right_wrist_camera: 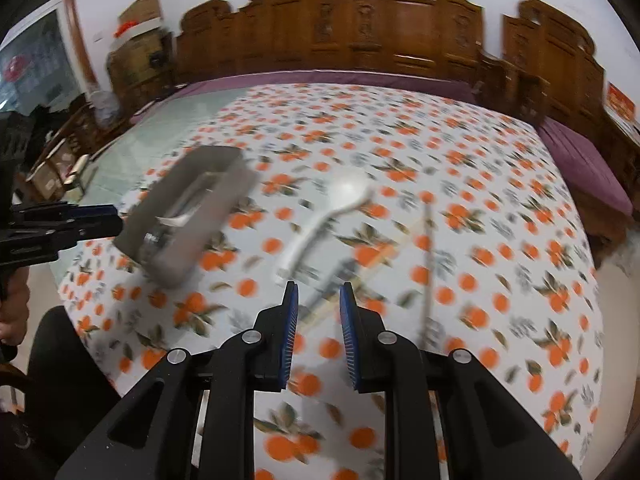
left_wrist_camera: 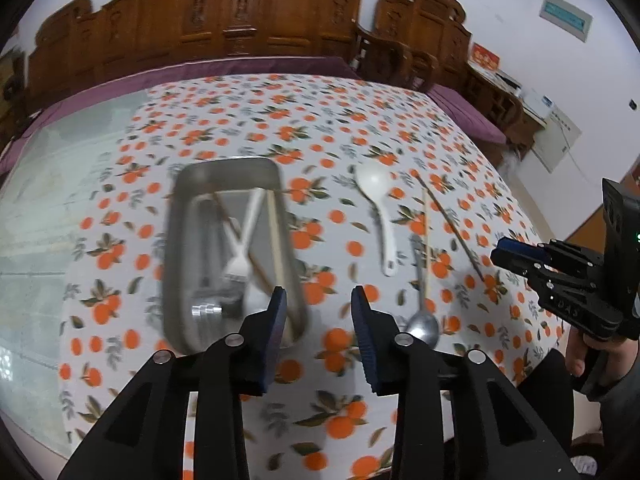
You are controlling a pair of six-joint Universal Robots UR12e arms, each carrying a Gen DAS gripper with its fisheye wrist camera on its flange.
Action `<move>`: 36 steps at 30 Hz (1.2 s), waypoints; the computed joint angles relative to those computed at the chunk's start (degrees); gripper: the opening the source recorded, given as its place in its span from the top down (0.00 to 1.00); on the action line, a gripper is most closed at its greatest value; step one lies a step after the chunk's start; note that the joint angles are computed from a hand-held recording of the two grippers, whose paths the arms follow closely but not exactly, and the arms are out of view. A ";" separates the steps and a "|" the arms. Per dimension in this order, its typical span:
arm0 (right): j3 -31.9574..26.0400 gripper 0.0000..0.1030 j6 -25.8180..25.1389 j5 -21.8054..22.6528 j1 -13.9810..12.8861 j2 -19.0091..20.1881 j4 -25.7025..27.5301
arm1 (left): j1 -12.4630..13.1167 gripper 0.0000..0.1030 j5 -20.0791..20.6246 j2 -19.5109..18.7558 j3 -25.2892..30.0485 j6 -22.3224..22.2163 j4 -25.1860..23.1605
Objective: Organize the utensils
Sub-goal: 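Move both tools back to the remaining utensils, then grasp the smiley-handled steel spoon with the left tool while the right tool grasps a wooden chopstick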
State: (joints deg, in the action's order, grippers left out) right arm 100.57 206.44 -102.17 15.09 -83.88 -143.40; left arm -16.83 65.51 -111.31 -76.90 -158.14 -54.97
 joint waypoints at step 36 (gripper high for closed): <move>9.30 0.63 1.57 3.29 -3.27 -4.79 -4.20 | -10.50 0.83 11.92 -6.30 4.52 1.29 -10.40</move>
State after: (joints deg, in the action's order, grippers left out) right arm 109.87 208.01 -98.88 11.82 -88.66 -147.60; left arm -27.33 77.42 -117.62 -72.39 -156.85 -65.37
